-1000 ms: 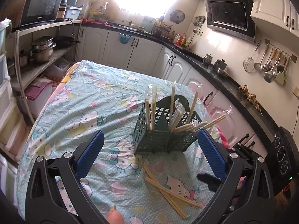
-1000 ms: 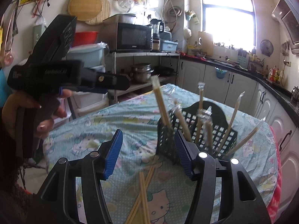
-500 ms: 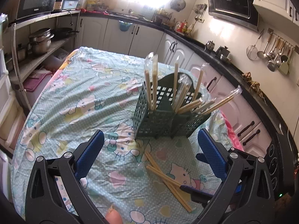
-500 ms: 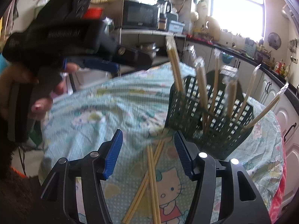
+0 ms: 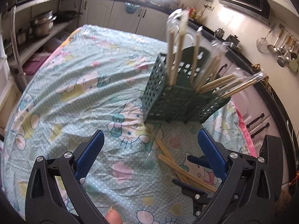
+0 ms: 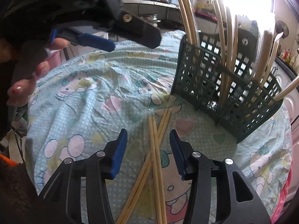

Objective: Organize utensils
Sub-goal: 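Lower both open tools onto the last chopsticks on the cloth, then close the right tool on chopsticks while the left tool closes on chopsticks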

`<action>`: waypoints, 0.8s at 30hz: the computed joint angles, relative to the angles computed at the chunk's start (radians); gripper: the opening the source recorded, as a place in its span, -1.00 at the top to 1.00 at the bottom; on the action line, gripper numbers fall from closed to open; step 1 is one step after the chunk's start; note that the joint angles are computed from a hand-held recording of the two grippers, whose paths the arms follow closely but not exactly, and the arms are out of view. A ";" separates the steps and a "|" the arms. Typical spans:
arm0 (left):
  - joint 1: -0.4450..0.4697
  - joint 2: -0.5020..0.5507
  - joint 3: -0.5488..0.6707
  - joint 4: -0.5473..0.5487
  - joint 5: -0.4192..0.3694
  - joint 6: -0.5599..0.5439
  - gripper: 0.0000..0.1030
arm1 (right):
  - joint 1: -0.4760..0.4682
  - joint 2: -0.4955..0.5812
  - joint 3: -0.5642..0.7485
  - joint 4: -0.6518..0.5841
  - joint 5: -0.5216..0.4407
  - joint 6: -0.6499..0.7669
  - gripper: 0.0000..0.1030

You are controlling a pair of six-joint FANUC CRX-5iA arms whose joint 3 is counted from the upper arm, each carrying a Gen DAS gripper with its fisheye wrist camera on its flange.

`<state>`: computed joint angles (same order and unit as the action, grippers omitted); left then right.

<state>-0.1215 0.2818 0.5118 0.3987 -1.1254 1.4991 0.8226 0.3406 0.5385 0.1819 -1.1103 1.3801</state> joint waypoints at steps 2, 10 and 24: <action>0.002 0.013 0.010 -0.002 -0.017 0.011 -0.79 | -0.005 0.011 0.012 -0.007 -0.009 -0.004 0.23; 0.013 0.072 0.034 0.038 -0.067 0.037 -0.79 | -0.019 0.055 0.070 -0.049 -0.054 0.014 0.36; 0.005 0.168 0.098 0.106 -0.151 0.059 -0.27 | -0.021 0.047 0.030 -0.046 -0.040 0.016 0.68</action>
<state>-0.1163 0.4499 0.6102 0.5044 -1.2765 1.5578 0.8015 0.3876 0.5681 0.1356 -1.1500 1.3956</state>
